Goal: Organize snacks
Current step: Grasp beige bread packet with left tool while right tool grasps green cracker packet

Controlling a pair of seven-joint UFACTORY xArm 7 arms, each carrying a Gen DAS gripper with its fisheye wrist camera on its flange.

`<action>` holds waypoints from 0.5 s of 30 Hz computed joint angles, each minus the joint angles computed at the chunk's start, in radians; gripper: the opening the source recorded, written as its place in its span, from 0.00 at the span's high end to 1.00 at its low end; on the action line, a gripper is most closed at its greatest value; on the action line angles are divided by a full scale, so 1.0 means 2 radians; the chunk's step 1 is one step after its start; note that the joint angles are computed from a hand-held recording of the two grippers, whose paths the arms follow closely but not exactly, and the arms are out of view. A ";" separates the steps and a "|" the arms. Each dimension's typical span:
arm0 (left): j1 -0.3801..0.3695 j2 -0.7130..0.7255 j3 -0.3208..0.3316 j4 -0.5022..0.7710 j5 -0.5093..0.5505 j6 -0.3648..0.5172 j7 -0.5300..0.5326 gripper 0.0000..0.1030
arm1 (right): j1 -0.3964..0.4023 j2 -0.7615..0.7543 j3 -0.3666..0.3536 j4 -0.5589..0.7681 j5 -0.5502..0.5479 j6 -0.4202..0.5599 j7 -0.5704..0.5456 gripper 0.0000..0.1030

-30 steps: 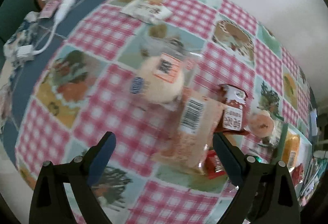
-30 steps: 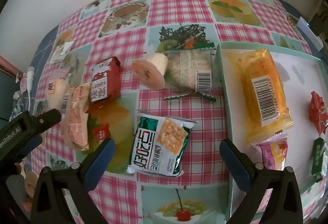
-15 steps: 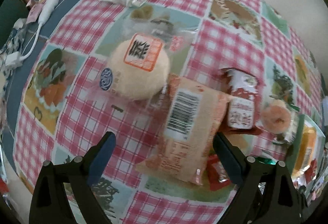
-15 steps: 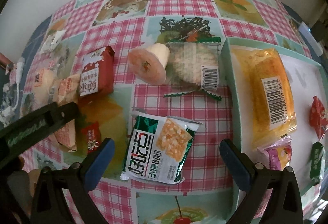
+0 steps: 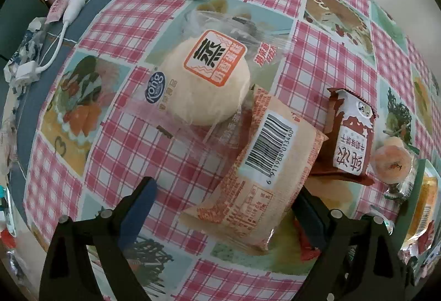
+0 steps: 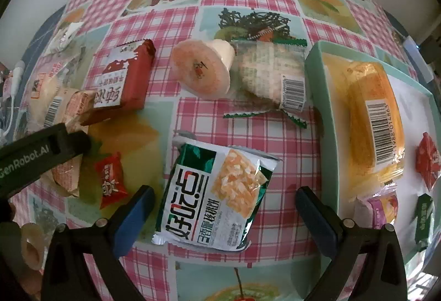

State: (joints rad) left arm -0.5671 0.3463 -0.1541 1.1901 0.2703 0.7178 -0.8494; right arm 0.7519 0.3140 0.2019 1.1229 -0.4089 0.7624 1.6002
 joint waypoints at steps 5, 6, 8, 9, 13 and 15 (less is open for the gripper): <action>-0.002 -0.005 0.000 -0.003 0.005 -0.003 -0.002 0.23 | 0.002 -0.005 0.000 -0.007 -0.006 -0.001 0.002 0.03; -0.003 -0.008 0.000 -0.004 0.005 -0.001 -0.002 0.27 | 0.003 -0.007 0.000 -0.008 -0.009 -0.002 0.005 0.08; -0.003 -0.009 0.000 -0.004 0.008 -0.001 -0.002 0.28 | 0.006 -0.009 0.001 -0.004 -0.017 0.003 0.007 0.20; -0.002 -0.008 -0.001 -0.002 0.008 -0.001 0.000 0.31 | 0.008 -0.011 0.002 -0.002 -0.020 0.006 0.007 0.29; -0.001 -0.018 -0.003 -0.006 0.007 -0.009 0.006 0.47 | 0.007 -0.016 0.006 0.000 -0.022 0.009 0.001 0.47; -0.004 -0.023 -0.001 -0.007 0.016 -0.009 0.001 0.51 | 0.007 -0.018 0.007 -0.001 -0.022 0.008 0.002 0.48</action>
State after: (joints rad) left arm -0.5741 0.3004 -0.1570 1.1755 0.3022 0.7003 -0.8472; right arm 0.7649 0.2777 0.2156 1.1199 -0.4534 0.7783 1.6032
